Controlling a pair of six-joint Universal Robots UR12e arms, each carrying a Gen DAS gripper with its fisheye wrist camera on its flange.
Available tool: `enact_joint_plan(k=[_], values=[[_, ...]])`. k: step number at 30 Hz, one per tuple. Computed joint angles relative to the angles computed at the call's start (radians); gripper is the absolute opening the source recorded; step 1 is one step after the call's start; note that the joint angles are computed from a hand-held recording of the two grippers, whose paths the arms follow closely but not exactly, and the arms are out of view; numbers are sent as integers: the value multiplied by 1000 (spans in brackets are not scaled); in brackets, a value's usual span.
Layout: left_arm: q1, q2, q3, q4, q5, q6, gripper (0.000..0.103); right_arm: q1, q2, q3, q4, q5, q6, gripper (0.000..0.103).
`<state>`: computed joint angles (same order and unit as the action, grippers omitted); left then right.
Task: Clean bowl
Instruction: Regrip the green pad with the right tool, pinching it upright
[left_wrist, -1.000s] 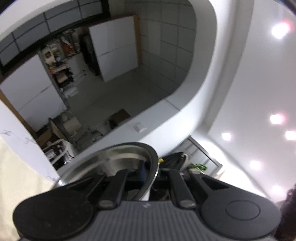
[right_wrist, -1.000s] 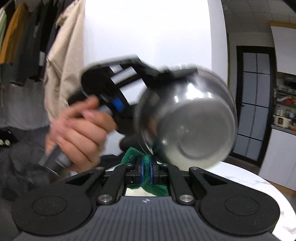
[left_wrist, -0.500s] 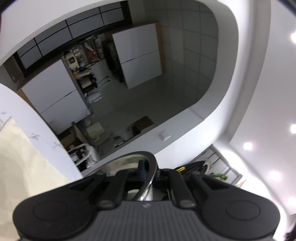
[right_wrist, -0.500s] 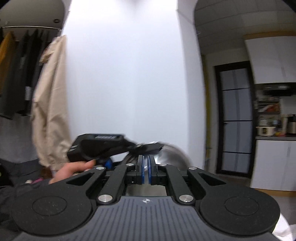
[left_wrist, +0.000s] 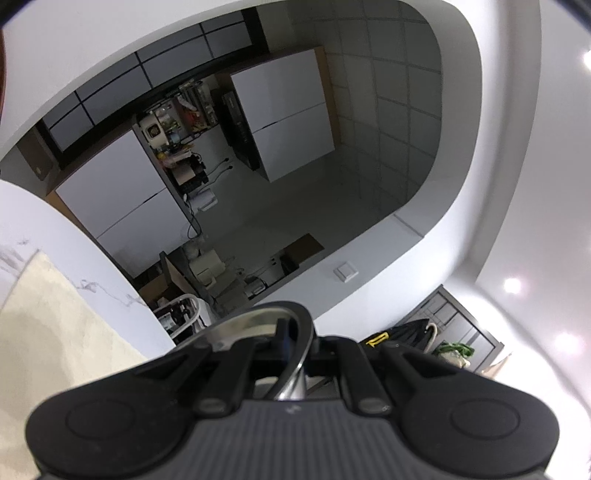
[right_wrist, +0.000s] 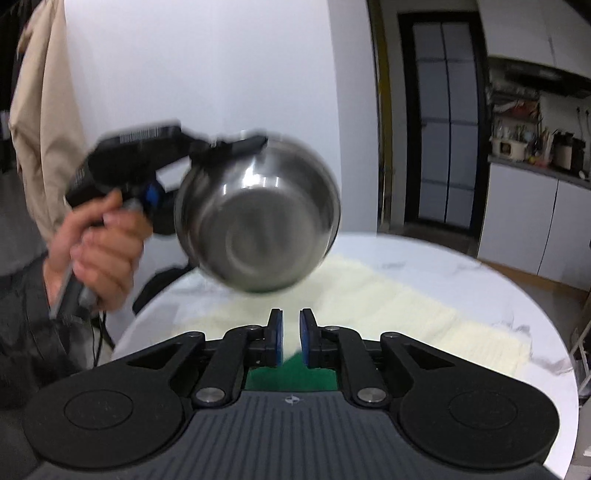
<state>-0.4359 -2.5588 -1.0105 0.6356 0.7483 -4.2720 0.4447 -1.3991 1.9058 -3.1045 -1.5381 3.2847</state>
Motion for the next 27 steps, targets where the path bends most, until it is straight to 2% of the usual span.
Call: enact_joint_plan(k=[1, 2, 8, 10, 11, 13, 17, 18, 19, 20, 21, 22, 23, 27], values=[[1, 0, -2, 0, -2, 2, 7, 2, 1, -1, 10, 2, -2, 55], [1, 0, -3, 1, -3, 3, 7, 4, 2, -2, 17, 2, -3, 64], [3, 4, -11, -9, -6, 16, 7, 17, 5, -25, 102, 17, -26, 71], [3, 5, -14, -10, -6, 22, 7, 27, 16, -51, 185, 6, -39, 71], [3, 6, -15, -9, -7, 22, 7, 26, 14, -50, 195, 4, -39, 71], [4, 7, -17, -7, -10, 22, 7, 32, 22, -63, 234, -14, -20, 71], [2, 6, -16, -16, -13, 35, 7, 35, 36, -77, 256, -49, 14, 71], [2, 6, -16, -19, -14, 37, 7, 32, 38, -79, 259, -51, 19, 70], [2, 6, -16, -21, -15, 39, 7, 28, 42, -82, 261, -53, 25, 63], [3, 7, -18, -22, -16, 41, 7, 26, 45, -84, 260, -53, 26, 47], [3, 6, -17, -24, -17, 41, 7, 23, 47, -84, 255, -51, 32, 40], [3, 6, -17, -26, -16, 42, 7, 21, 46, -83, 249, -55, 31, 27], [4, 7, -18, -27, -15, 43, 7, 19, 46, -81, 244, -59, 29, 19], [4, 11, -27, -39, -9, 56, 7, 11, 50, -72, 204, -68, 21, 15]])
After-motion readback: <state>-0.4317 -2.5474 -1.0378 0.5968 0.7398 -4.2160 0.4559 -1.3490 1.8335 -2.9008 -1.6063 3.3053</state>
